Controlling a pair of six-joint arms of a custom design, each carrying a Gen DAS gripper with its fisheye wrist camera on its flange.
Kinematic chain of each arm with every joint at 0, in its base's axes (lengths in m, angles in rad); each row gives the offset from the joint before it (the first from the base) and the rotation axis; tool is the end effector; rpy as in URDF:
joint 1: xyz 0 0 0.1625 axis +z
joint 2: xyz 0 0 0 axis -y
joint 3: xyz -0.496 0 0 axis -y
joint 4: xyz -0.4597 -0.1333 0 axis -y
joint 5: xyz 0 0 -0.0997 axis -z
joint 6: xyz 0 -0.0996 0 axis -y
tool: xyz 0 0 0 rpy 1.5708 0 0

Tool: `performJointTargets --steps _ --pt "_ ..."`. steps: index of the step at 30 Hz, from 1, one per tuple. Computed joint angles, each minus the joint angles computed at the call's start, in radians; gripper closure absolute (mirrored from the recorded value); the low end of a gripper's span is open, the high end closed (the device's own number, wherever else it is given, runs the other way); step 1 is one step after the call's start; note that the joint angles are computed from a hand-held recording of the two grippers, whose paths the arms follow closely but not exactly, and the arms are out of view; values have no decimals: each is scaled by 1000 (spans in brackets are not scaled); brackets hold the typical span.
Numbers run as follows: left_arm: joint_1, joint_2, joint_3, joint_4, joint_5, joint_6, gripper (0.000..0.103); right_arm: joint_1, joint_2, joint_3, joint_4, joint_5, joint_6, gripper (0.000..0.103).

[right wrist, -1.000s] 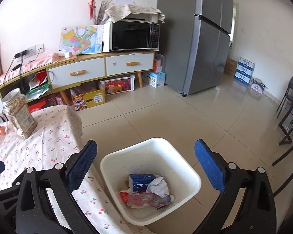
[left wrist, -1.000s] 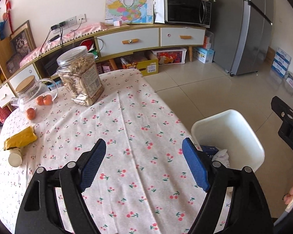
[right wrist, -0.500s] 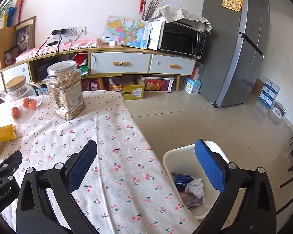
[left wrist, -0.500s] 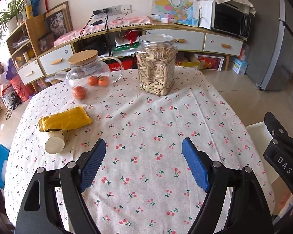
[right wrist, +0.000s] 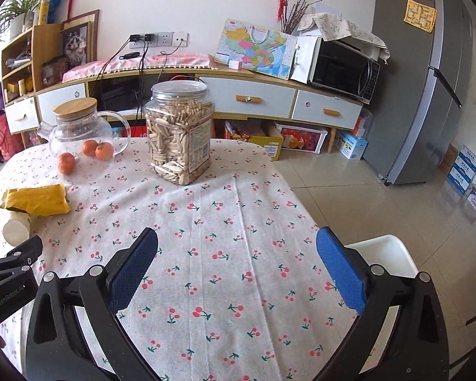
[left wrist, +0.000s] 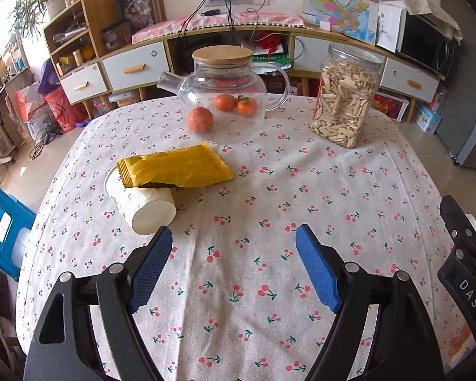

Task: Collect trash
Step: 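Move both tools back to the table toward the white paper cup, then grasp the white paper cup with the left gripper while the right grasps the yellow packet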

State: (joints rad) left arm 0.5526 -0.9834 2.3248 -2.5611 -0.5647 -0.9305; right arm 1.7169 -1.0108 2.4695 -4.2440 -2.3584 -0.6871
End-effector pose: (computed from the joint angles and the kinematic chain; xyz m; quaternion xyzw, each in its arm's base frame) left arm -0.2729 -0.4237 0.0434 0.1219 0.8581 -0.3068 0.3932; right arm 0.1225 -0.4020 0.1949 0.1067 -0.7821 0.4236 0.4444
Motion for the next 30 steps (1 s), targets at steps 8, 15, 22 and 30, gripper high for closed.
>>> performJointTargets --steps 8,15,22,30 --pt "103 -26 -24 97 40 -56 25 5 59 -33 32 4 1 7" --pt "208 -53 -46 87 34 -78 25 -7 75 -50 69 5 12 7" --pt "296 -31 -78 -29 -46 22 25 -21 81 -61 104 9 25 7" --pt "289 -39 -53 -117 -24 76 38 -24 69 -55 152 48 45 7"
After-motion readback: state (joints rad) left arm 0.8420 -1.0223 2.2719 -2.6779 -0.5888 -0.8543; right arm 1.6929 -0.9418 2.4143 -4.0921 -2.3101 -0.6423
